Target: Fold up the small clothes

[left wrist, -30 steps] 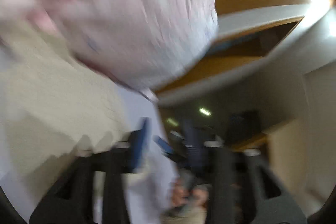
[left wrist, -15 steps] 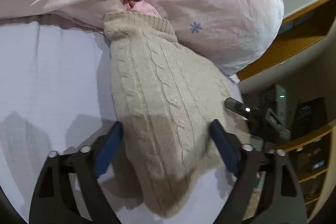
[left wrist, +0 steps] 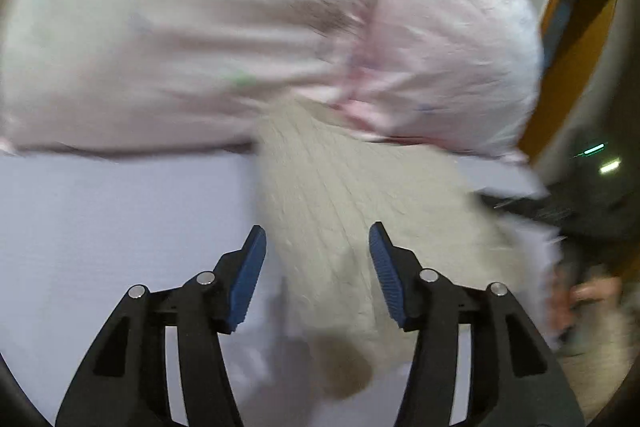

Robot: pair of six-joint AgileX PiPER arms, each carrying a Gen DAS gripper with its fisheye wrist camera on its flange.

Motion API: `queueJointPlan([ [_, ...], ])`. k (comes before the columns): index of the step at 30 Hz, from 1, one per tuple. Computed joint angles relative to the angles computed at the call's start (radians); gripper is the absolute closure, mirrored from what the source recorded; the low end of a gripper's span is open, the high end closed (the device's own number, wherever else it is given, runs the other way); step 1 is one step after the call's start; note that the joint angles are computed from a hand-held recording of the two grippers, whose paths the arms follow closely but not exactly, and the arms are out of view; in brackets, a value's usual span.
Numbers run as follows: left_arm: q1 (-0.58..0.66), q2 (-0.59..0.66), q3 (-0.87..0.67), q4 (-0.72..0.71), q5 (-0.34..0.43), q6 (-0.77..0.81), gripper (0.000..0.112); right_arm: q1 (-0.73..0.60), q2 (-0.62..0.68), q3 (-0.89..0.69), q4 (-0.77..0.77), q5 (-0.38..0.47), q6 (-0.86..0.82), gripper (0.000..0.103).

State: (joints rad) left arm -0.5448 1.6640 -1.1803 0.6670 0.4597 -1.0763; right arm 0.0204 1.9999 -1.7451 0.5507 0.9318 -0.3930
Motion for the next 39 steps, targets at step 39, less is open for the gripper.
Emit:
queueJointPlan([
  [39,-0.28,0.027,0.163,0.066,0.292,-0.314,0.011,0.278,-0.48,0.752,-0.549,-0.329,0.355,0.002],
])
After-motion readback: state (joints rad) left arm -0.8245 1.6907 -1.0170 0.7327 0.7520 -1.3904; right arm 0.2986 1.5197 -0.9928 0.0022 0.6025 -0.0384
